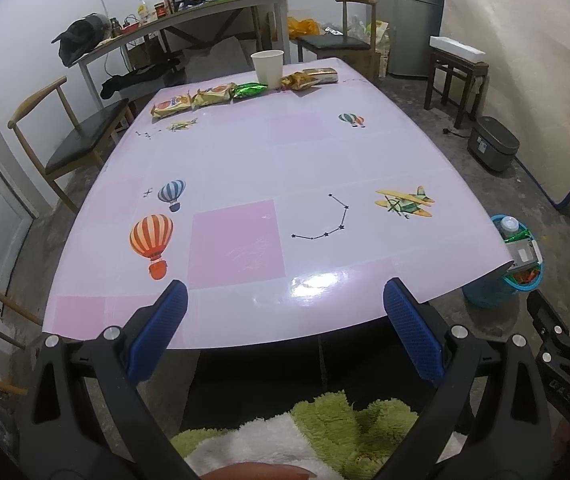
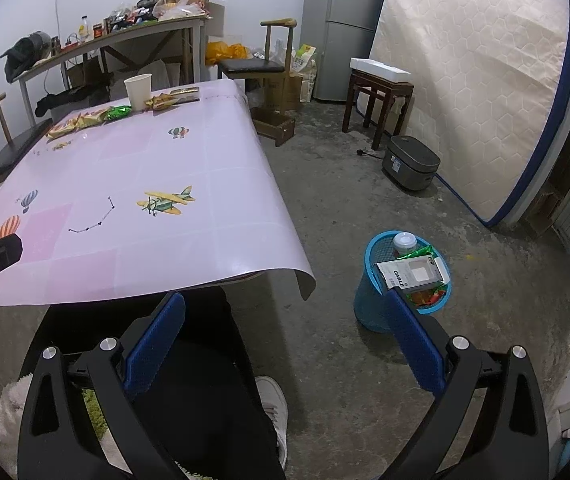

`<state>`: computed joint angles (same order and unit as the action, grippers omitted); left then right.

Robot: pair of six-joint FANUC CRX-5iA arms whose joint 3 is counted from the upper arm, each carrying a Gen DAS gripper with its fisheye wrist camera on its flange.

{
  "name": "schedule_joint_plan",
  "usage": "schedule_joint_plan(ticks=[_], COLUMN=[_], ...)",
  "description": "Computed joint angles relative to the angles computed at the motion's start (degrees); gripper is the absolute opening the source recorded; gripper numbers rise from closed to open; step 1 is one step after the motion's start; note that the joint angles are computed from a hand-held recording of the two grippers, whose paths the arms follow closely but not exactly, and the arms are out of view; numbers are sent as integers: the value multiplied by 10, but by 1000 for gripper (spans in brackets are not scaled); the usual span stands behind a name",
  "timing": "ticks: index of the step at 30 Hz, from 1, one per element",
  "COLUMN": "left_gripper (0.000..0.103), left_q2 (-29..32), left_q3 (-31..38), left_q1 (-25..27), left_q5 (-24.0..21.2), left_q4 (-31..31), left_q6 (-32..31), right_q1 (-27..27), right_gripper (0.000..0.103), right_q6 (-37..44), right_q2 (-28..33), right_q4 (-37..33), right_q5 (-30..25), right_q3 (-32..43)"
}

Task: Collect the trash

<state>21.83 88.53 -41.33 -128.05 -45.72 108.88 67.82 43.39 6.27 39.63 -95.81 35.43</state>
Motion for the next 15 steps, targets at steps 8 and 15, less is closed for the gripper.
schedule_joint_plan(ticks=[8, 15], left_gripper=[94, 94], left_q2=[2, 0], left_q3=[0, -6], left_q1=[9, 14], left_q5=[1, -1], left_q4=[21, 29], left_q6=[3, 9], right_q1=[-3, -5], right_gripper=[97, 97], right_q6=[1, 4], right_q2=[0, -1], right_q4=[-4, -7], right_q5=[-2, -1], right_q3=[3, 1])
